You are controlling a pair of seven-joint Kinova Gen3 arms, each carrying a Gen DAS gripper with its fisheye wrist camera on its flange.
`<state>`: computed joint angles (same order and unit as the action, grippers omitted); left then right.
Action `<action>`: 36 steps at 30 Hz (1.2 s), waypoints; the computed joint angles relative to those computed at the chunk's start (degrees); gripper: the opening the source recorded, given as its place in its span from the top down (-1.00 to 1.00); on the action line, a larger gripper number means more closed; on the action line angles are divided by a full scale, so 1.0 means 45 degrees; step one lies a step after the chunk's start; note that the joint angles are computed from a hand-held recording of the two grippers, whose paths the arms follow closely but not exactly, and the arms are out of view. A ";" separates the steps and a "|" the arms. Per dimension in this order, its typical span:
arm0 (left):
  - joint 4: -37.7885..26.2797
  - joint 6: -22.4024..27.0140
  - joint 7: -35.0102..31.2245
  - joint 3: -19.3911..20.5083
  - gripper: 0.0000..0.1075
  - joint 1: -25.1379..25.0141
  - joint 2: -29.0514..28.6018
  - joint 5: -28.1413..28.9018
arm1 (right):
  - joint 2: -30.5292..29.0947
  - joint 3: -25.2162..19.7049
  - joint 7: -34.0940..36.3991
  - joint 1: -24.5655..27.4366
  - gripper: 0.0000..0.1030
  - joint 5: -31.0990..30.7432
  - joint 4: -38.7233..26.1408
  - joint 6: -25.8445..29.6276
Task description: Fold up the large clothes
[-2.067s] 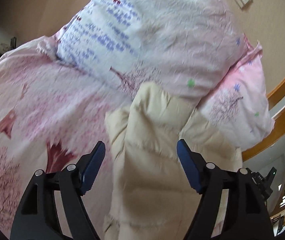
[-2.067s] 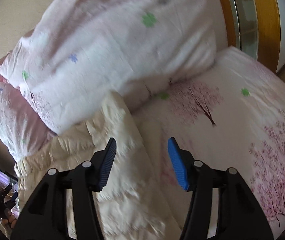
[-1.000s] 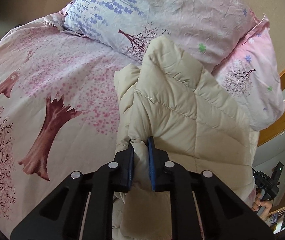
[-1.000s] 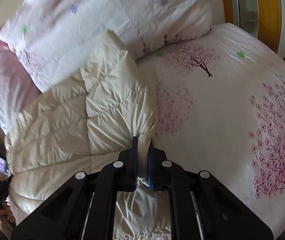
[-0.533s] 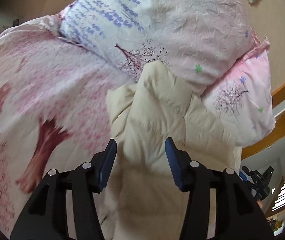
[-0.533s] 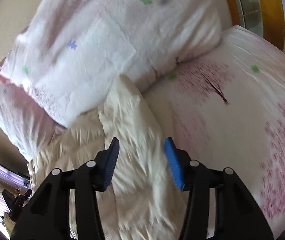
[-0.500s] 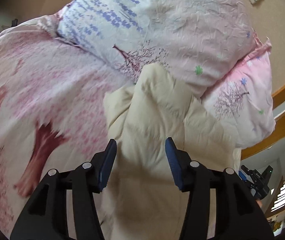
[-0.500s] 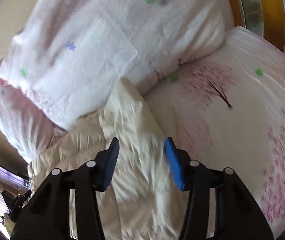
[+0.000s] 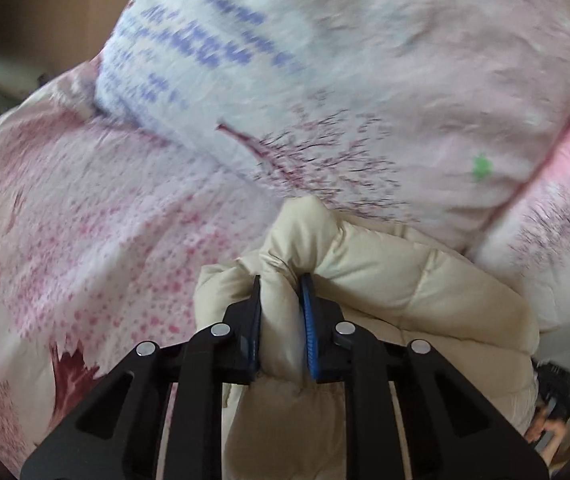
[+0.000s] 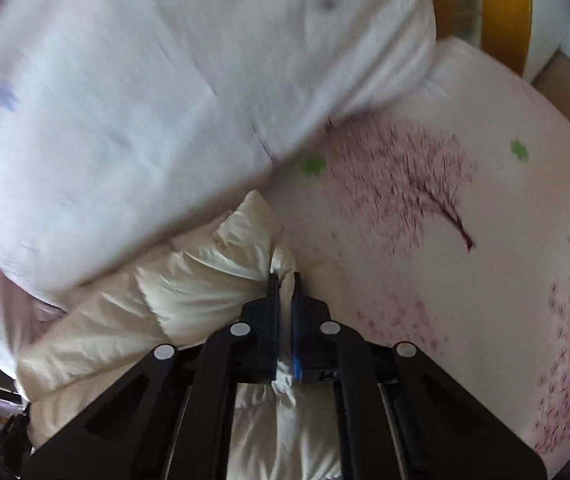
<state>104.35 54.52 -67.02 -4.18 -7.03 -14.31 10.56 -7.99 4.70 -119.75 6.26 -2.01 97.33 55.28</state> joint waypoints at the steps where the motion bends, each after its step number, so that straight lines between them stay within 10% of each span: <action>1: 0.0010 0.0039 0.0150 -0.0018 0.64 -0.0041 -0.0002 0.0060 | 0.0030 -0.0095 0.0047 -0.0055 0.81 0.0133 -0.0038 0.0121; 5: 0.0352 0.0113 -0.0279 -0.0454 0.43 -0.0043 -0.0870 0.0374 | -0.1458 -0.0198 0.0388 -0.0238 0.40 0.0352 0.0748 -0.0413; 12: 0.1694 0.0098 -0.1271 -0.0385 -0.05 0.0431 -0.4279 -0.0029 | -0.4676 0.0717 0.3028 -0.1542 0.40 -0.1269 0.2518 -0.0534; 20: 0.2573 -0.0154 -0.1085 -0.0133 -0.13 0.1034 -0.3774 0.0373 | -0.3617 0.0449 0.2881 -0.1268 0.41 -0.1504 0.3017 -0.0126; 26: 0.2814 0.0349 -0.1417 -0.1324 -0.15 0.1638 -0.5166 0.1202 | -0.6110 0.0571 0.2184 -0.0755 -0.39 -0.2226 0.3455 0.0489; 36: 0.4121 0.2624 0.0392 -0.2694 -0.27 0.1267 -0.8320 0.2056 | -0.8067 0.4139 0.0906 -0.1870 -0.42 -0.3998 0.5388 0.1288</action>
<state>122.90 66.33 -65.26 -16.30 -1.32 -51.75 19.82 -44.29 23.33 -115.67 -2.15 -20.00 121.58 61.08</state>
